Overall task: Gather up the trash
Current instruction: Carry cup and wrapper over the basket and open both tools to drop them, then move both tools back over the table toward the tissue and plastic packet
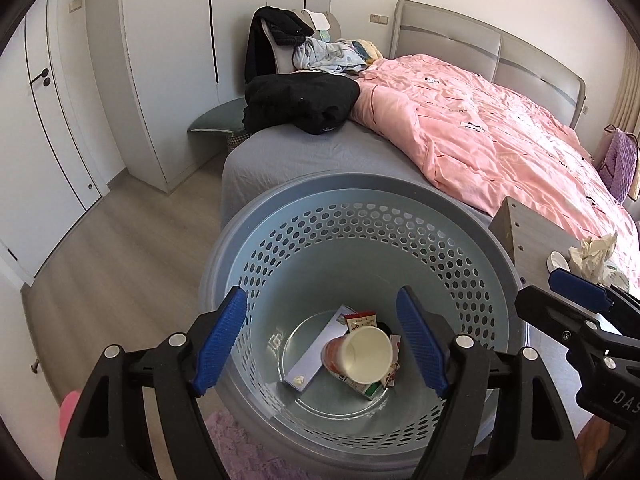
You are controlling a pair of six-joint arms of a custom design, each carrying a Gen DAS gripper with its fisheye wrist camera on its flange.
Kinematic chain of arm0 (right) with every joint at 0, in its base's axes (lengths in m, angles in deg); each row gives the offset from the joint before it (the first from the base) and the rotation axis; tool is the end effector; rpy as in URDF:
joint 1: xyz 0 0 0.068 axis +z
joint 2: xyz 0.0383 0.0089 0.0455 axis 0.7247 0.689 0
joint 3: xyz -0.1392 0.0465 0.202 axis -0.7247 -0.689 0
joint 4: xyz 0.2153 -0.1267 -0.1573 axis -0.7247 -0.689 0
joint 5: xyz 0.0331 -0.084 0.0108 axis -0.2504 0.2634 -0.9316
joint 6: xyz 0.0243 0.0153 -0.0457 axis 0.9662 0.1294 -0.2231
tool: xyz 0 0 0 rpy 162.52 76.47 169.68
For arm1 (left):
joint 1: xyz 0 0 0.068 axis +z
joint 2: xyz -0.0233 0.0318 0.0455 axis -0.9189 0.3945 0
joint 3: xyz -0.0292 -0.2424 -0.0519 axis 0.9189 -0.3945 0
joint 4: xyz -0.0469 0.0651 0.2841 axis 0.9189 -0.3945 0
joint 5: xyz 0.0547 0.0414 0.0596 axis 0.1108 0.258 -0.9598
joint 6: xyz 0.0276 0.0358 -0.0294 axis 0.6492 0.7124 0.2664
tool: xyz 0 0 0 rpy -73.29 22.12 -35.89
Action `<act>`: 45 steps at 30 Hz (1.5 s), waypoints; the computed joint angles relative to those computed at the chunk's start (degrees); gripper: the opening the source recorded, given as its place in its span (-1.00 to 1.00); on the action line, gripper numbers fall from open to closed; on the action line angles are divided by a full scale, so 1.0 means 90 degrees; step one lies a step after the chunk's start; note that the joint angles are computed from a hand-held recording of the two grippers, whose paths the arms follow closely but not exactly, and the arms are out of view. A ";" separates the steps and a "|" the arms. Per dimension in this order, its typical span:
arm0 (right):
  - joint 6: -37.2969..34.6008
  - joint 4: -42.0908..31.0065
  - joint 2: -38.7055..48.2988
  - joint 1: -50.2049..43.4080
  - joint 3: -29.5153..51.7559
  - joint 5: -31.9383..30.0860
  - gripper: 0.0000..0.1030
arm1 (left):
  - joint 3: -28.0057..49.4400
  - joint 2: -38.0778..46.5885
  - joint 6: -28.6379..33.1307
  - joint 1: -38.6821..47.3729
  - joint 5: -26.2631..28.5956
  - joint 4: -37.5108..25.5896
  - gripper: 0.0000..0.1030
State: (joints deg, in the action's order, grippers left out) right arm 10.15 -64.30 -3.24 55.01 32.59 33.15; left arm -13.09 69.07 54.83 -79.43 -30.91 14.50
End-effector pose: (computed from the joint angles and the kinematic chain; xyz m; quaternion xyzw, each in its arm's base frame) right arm 0.2311 0.0464 0.2386 -0.1483 0.9160 0.1716 0.3309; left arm 0.2386 -0.0457 0.2267 -0.0752 0.9357 0.0139 0.3443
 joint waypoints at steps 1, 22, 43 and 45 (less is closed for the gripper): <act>-0.0011 -0.0010 -0.0011 -0.0047 -0.0017 -0.0034 0.31 | 0.0005 0.0009 -0.0007 0.0005 0.0006 -0.0012 0.43; -0.0447 -0.0564 -0.0354 -0.1409 0.0193 -0.0837 0.42 | 0.0443 0.0363 -0.0321 -0.0568 -0.0213 -0.0168 0.44; -0.2206 -0.1896 0.0164 -0.4138 0.0985 -0.2004 0.43 | 0.1572 0.1024 -0.0931 -0.2039 -0.0941 -0.0660 0.44; -0.2462 -0.2013 0.0366 -0.4491 0.1196 -0.2105 0.43 | 0.1748 0.1216 -0.0997 -0.2141 -0.0915 -0.0666 0.44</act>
